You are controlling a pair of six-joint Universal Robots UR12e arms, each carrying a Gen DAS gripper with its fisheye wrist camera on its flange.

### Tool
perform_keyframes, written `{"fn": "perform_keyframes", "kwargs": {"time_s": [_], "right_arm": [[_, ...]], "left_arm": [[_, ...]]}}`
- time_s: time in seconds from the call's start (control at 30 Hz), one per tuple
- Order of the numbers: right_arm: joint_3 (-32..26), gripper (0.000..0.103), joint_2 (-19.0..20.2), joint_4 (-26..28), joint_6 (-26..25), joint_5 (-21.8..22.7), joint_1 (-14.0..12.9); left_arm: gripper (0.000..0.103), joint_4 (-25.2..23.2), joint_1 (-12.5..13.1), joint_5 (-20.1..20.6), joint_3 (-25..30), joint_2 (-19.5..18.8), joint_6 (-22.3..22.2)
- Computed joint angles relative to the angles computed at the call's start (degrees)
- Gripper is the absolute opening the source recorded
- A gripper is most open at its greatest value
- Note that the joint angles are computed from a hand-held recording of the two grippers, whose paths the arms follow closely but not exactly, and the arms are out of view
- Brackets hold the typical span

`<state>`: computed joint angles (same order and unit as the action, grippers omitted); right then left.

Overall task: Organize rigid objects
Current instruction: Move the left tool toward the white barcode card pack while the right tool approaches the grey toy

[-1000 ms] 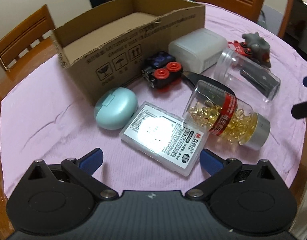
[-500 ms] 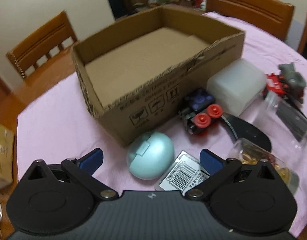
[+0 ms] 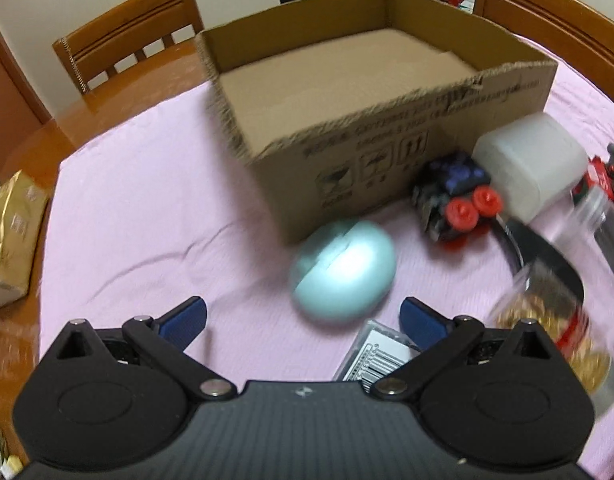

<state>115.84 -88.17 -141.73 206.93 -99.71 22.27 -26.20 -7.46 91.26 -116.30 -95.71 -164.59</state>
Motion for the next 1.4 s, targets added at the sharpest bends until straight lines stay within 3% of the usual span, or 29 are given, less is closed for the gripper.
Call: {"fn": "perform_keyframes", "kwargs": {"time_s": [0.33, 0.53, 0.73, 0.9, 1.17, 1.4], "right_arm": [[0.93, 0.103, 0.80, 1.72, -7.25, -1.80, -0.38], [3.26, 0.103, 0.45, -4.85, -10.06, 0.13, -1.52], [5.16, 0.103, 0.47, -11.16, -11.79, -0.63, -2.10], [5.82, 0.103, 0.69, -14.09, -14.38, 0.31, -2.80], [6.78, 0.103, 0.19, -14.80, -10.58, -2.31, -3.77], [6.19, 0.103, -0.39, -11.11, -9.33, -4.39, -3.76]], "left_arm": [[0.102, -3.44, 1.21, 1.23, -3.45, 4.73, 0.28], [0.102, -3.59, 2.54, -4.30, -5.29, 8.24, -0.52], [0.102, -8.58, 3.60, -11.26, -6.88, 10.84, 4.71], [0.102, -9.01, 2.20, -9.20, -7.76, 10.65, 7.32], [0.102, -8.05, 1.93, -8.60, -8.01, 10.19, 6.08], [0.102, -7.63, 2.00, -8.89, -8.29, 10.39, 5.95]]}}
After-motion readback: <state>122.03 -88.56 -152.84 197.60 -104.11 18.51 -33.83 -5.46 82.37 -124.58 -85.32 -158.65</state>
